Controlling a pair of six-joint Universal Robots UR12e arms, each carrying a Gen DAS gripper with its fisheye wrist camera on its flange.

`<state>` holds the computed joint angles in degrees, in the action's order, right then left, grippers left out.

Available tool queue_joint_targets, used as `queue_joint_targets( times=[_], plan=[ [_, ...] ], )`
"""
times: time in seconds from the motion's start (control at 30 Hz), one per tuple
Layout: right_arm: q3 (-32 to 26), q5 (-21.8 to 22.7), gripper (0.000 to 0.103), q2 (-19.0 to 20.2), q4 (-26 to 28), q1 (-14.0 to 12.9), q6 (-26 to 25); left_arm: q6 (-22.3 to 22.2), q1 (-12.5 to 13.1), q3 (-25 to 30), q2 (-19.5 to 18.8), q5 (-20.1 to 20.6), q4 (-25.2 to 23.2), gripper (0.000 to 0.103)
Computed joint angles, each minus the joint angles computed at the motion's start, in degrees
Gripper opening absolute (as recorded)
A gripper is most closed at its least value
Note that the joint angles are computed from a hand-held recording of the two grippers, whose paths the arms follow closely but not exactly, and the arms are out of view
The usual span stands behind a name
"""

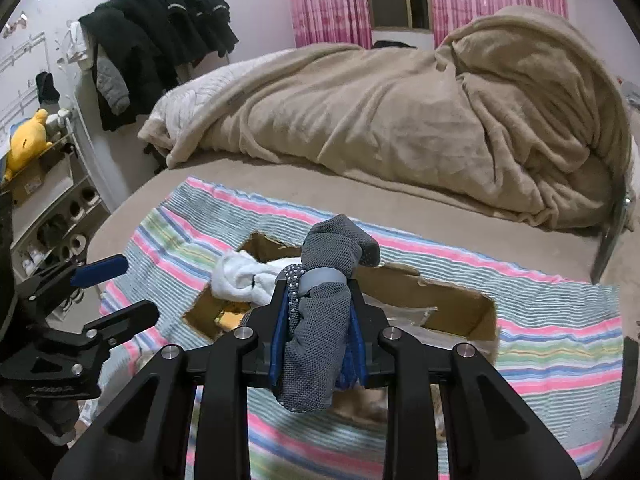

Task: Organize objects
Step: 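Carry the grey dotted sock into the box and open the right tool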

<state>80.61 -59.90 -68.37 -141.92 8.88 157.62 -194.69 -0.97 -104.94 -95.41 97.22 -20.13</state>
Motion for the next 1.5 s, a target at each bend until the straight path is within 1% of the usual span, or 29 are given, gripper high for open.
queue_joint_targets(
  times=[0.3,0.47,0.67,0.77,0.9,1.1,1.13,1.5],
  plan=[
    [-2.0,-2.3,0.028,2.7,2.7,1.1,-0.4,-0.1,0.7,0.6,-1.7,0.3,-1.1,0.081],
    [-2.7,-3.6,0.028,4.0,5.3,1.5,-0.9,-0.3,0.8,0.9,-2.4,0.0,-1.6,0.081],
    [-2.3,-4.6,0.029,4.3,5.7,1.9,-1.4,-0.4,0.8,0.9,-2.5,0.2,-2.0,0.081],
    [-2.3,-3.7,0.029,4.2,6.2,1.6,-0.7,-0.6,0.8,0.7,-2.2,0.2,-1.9,0.081],
    [-2.1,-3.0,0.037,3.8,6.7,1.4,-0.6,-0.6,0.7,0.4,-1.8,0.5,-1.7,0.081],
    [-0.9,-1.9,0.059,2.6,6.3,1.0,-0.6,-0.6,0.4,-0.2,-0.9,1.1,-1.5,0.081],
    [-0.7,-1.8,0.061,2.4,6.1,1.0,-0.5,-0.7,0.4,-0.2,-0.7,1.2,-1.5,0.081],
    [2.7,-1.4,0.061,-1.2,3.7,-0.1,0.5,-0.3,-1.2,-1.2,1.4,2.7,-1.1,0.081]
  ],
)
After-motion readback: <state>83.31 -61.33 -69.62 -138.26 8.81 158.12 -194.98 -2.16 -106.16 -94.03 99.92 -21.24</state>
